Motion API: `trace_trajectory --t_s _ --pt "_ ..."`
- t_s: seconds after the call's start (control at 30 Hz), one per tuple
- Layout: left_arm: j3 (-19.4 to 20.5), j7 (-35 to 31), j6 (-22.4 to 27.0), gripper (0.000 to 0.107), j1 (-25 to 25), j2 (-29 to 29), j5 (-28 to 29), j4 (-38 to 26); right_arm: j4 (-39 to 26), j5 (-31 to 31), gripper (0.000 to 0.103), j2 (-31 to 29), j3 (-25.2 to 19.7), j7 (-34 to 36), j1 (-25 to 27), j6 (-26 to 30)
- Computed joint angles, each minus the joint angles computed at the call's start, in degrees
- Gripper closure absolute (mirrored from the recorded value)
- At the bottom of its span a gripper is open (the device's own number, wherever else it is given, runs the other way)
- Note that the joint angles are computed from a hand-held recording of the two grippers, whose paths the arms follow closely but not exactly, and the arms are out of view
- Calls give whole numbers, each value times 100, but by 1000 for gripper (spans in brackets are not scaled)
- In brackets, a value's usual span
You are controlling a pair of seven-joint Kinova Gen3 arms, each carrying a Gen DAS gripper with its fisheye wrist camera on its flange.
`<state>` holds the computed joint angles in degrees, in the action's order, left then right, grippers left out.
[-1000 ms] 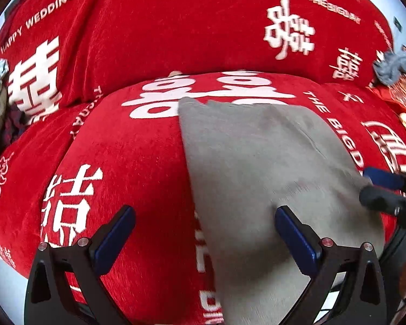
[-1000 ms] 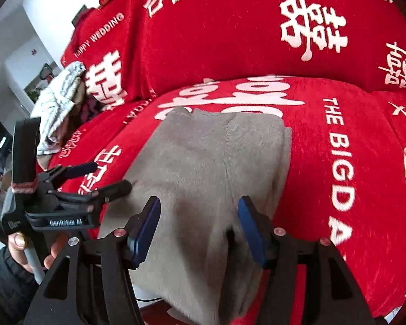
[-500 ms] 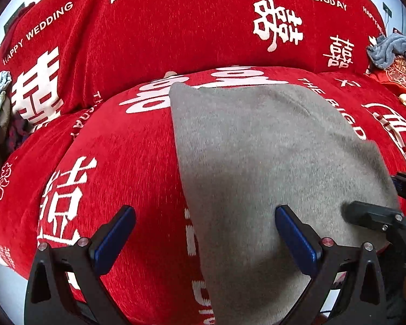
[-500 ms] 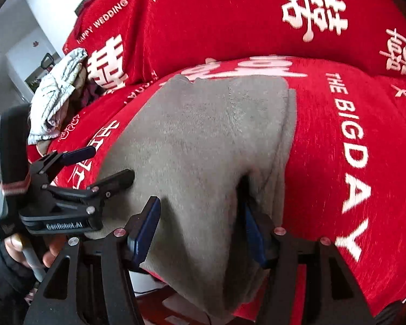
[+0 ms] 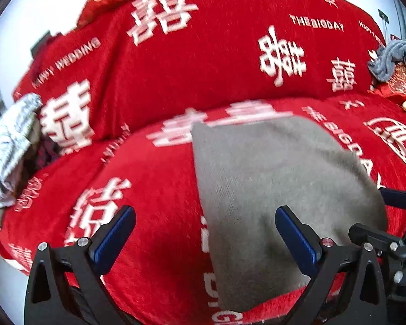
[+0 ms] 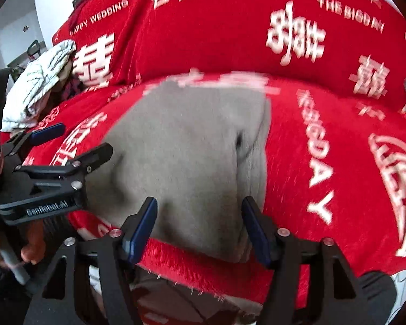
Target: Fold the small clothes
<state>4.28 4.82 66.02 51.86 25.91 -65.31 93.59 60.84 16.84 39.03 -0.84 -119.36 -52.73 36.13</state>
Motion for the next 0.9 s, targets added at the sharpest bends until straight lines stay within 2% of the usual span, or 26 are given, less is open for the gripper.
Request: trace_trajectory --t_s 0.13,0.23,0.37,0.43,0.6,0.9 --pt "11 193 50 4 69 -133 -125 51 72 746 29 -43 651 -681 -683 -24" --pt "65 311 29 4 32 -217 -116 92 21 895 28 -40 517 -723 -663 67" --pt "153 528 -321 4 -114 -408 -86 251 -265 849 28 73 312 -596 -582 411" --pt "181 511 -260 4 -148 -363 40 147 -522 738 28 178 214 -479 -520 703" --pt "191 346 -218 4 -125 -267 237 0 -692 685 28 235 252 -528 -551 943" --pt "85 185 45 4 116 -113 247 -227 -674 718 28 211 270 -725 -532 953"
